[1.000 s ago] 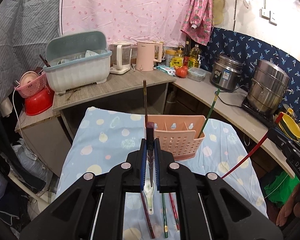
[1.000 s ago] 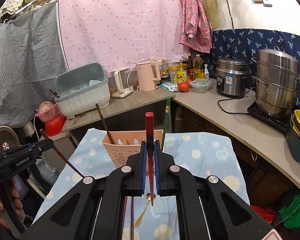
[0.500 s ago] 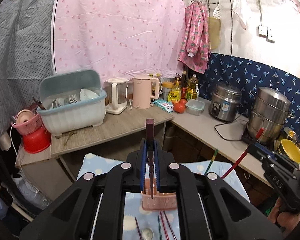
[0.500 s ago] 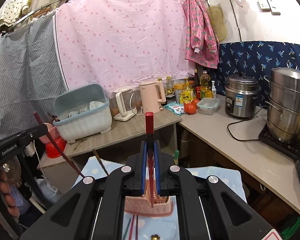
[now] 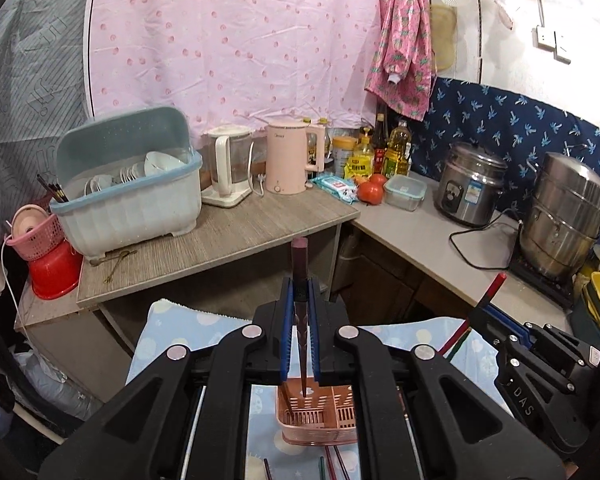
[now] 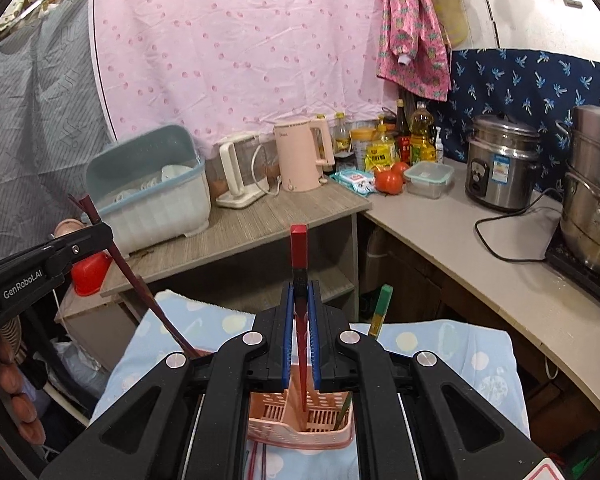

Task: Organize utensils
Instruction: 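Lift both chopsticks and lower them into the pink holder, then open both tools to release the chopsticks in the holder, then withdraw both tools from the holder and move down to the chopsticks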

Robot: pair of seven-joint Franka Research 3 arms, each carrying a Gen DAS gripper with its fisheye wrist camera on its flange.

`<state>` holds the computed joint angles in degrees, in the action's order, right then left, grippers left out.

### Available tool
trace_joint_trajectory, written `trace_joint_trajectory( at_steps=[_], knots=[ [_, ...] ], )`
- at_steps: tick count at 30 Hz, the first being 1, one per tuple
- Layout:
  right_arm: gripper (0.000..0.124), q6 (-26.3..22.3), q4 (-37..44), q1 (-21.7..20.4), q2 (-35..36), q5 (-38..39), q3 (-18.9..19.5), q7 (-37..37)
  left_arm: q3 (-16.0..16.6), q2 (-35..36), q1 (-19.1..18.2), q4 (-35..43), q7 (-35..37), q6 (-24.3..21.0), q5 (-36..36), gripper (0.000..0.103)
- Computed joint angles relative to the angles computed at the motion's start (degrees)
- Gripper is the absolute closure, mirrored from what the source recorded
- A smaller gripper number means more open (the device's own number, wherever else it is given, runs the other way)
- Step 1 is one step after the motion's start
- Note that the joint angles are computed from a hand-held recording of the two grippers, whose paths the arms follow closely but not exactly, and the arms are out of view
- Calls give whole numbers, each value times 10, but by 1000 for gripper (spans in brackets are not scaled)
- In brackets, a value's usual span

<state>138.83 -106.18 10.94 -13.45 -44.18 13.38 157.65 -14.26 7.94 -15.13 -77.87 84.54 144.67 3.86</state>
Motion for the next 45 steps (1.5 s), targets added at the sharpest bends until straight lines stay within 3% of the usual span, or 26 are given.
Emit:
trace_joint_trajectory(
  at_steps=[19,21,23,26,36,45],
  knots=[
    [115,-21,-42,-2,-8,4,0,17,5,16,4,-25,-25,-5,21,95],
    [107,-28,-42,-3,-11,-1,2,22,6,13,4,-31,-31,3,27,88],
    [91,-32,-47,-4,-18,-14,7,36,6,9,4,-37,-35,9,31,74],
    [84,-37,-56,-7,-31,-26,13,51,9,-3,4,-54,-48,24,42,60],
    [80,-54,-92,-10,-86,-27,45,65,6,-68,11,-132,-25,41,3,57],
    [80,-97,-124,-7,-135,-8,92,69,19,-148,2,-229,13,53,-53,57]
  ],
)
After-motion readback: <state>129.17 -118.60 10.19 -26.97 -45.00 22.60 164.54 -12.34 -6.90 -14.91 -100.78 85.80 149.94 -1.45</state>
